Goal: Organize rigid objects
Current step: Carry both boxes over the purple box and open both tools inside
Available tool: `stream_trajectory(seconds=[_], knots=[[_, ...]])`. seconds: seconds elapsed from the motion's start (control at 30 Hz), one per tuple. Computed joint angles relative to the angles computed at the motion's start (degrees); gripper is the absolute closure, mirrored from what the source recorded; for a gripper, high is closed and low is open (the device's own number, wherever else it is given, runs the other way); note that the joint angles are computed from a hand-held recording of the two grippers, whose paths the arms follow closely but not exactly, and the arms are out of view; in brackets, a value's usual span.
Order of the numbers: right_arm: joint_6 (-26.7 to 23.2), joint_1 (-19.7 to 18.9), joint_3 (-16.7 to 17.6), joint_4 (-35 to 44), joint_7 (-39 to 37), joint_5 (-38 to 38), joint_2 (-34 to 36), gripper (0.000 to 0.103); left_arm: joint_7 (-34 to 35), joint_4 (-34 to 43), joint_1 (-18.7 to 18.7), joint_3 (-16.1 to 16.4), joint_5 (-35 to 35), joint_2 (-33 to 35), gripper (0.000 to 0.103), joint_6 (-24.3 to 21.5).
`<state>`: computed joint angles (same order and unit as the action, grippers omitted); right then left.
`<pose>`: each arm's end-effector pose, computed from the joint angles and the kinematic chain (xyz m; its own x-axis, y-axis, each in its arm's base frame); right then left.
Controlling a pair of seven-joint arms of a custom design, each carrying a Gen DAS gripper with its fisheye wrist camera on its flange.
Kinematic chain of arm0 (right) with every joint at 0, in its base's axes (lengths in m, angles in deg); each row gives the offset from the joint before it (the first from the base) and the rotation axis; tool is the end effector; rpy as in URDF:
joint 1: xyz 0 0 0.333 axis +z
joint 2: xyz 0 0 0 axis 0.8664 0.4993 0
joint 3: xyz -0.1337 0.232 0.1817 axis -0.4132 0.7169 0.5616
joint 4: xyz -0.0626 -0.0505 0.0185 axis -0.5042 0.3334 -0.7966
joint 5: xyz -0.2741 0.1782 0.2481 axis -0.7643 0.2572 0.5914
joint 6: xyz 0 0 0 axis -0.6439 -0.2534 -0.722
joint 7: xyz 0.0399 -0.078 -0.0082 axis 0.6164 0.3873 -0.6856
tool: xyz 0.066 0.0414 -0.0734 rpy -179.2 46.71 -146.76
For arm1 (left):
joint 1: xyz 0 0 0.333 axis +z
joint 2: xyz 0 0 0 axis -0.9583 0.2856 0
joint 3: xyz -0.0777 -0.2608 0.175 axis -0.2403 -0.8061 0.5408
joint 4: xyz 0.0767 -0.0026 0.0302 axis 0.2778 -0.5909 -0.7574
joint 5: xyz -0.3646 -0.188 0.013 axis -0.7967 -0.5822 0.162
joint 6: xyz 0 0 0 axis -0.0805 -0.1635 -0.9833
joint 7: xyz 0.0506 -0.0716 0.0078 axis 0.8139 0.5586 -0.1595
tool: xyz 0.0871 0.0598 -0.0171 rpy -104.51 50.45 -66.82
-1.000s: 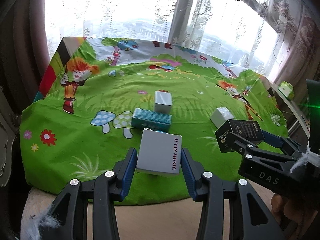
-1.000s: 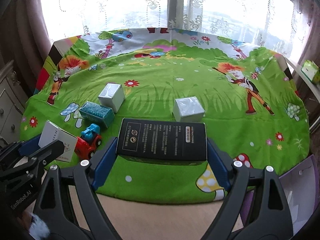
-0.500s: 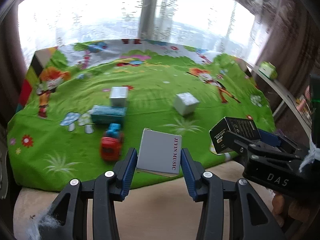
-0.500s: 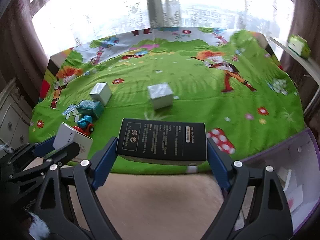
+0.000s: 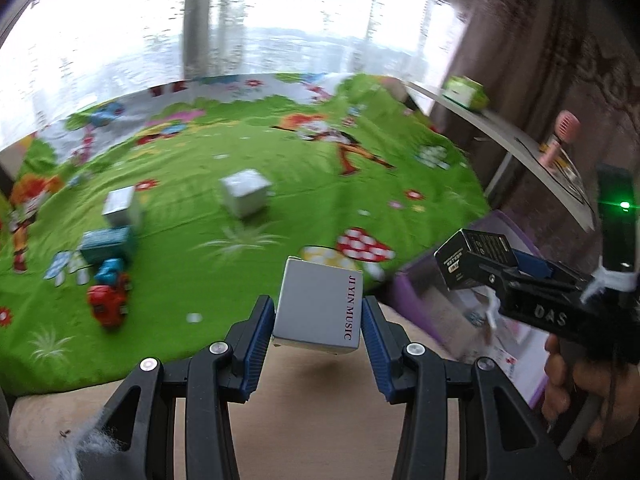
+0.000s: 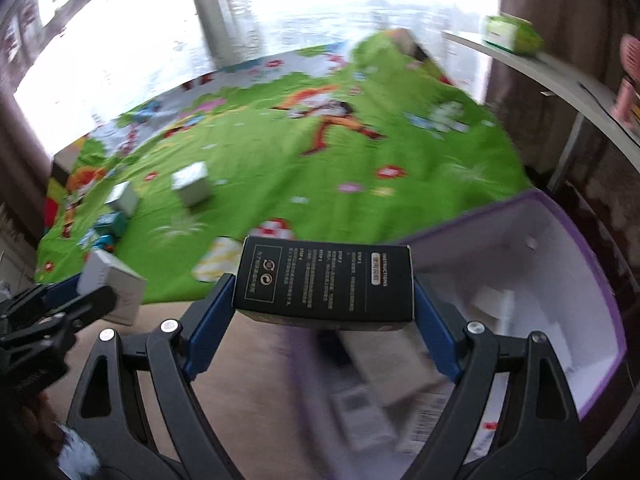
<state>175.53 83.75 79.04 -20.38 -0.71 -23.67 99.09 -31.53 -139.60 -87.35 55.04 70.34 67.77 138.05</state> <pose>0.7395 0.3698 0.5170 0.5313 -0.8320 -0.1600 -0.6967 -0.3215 -0.6413 0.6269 -0.2578 0.5421 0.3164 -0.9382 0.1405 -0.6906 -0.3293 -0.6439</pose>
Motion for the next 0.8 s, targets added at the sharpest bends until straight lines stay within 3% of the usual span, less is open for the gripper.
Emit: stream_trajectory(seconds=[0.33,0.53,0.6,0.67,0.8], knots=[[1.56,-4.11,-3.74,-4.04,4.84,-2.41,-1.93,0.016,11.79,11.48,-3.02,-1.69,-6.14,8.94,0.057,0.09],[2.73,-5.53,-4.56,-4.33,7.18,-3.74,-2.17,0.015,20.65,15.89,-3.94,-3.07,-11.91,12.88,0.056,3.50],[2.82,-5.80,-4.76,-4.04,7.92,-4.19,-2.07,0.015,23.43,16.79,-3.98,-3.45,-14.22,13.77,0.051,4.30],[2.16,-6.09,-4.73,-3.10,8.41,-4.41,-1.60,0.014,24.50,17.36,-4.66,-2.95,-14.96,14.20,0.037,4.20],[2.19,-6.55,-4.33,-3.12,8.47,-4.35,-1.63,0.008,22.61,15.92,-5.18,-1.61,-15.26,13.28,0.034,5.86]])
